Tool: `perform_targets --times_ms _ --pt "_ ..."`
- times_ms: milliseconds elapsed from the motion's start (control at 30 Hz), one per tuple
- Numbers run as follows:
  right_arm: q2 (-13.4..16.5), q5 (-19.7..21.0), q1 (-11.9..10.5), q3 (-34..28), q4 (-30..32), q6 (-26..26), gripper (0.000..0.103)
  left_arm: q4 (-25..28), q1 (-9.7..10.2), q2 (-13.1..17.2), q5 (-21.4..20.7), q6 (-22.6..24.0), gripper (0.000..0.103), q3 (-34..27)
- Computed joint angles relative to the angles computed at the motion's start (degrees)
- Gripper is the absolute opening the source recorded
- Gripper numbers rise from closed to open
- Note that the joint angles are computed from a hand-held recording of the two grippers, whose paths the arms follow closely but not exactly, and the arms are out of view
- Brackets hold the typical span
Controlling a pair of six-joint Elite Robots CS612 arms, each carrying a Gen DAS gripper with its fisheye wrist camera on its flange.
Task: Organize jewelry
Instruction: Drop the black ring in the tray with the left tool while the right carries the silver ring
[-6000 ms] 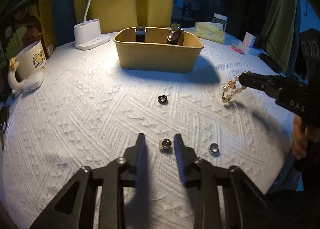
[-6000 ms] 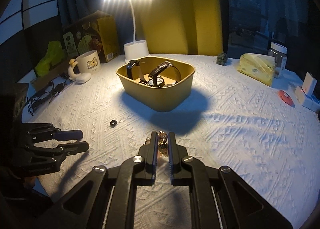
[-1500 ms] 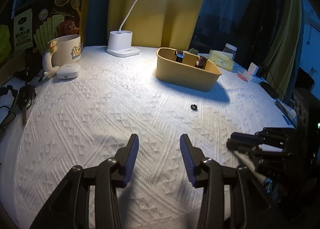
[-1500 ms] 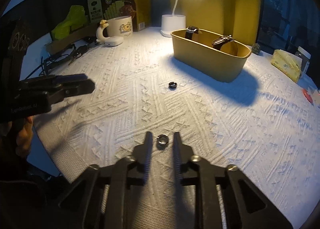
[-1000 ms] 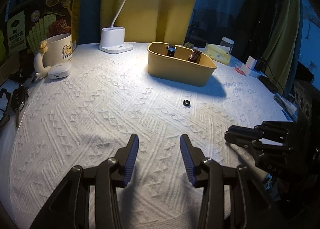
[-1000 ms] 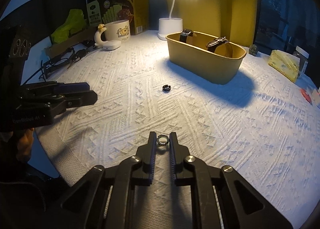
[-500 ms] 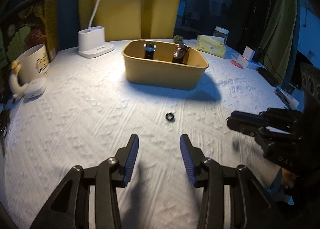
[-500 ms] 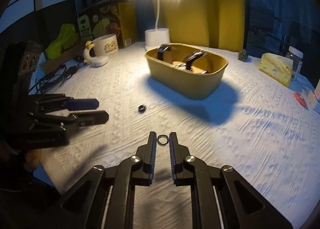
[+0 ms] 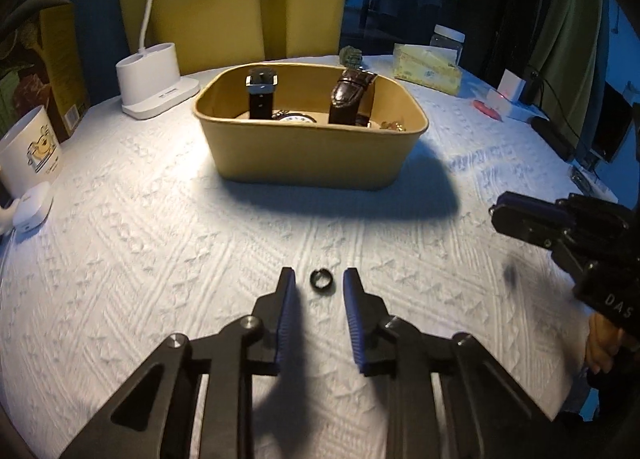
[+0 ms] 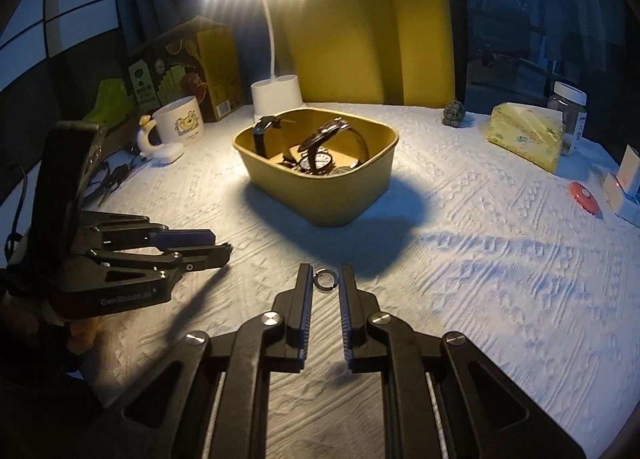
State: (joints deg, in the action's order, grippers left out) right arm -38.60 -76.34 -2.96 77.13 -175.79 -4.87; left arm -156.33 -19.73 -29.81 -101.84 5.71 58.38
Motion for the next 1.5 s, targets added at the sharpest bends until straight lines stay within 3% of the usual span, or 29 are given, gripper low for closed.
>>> perform_targets --times_ms 133,333,733,1400,1500 --pt "0.15 0.64 -0.36 -0.37 -0.53 0.04 0.012 0.83 -0.39 0.38 0.99 0.62 0.012 -0.88" --pt "0.54 0.91 -0.49 -1.44 -0.85 -0.2 0.012 0.81 -0.39 0.53 0.59 0.63 0.012 -1.52" --pt "1.92 0.33 -0.54 -5.94 -1.02 -1.16 0.012 -4.31 0.46 1.05 0.87 -0.51 0.012 -4.15" --pt "7.91 0.76 0.27 -19.82 5.98 -2.55 0.012 1.44 2.44 9.56 -1.89 -2.9 0.012 -21.38" --pt "9.47 1.37 0.48 -23.07 7.77 -2.98 0.012 1.7 2.75 10.16 -2.05 -4.24 0.024 -22.51"
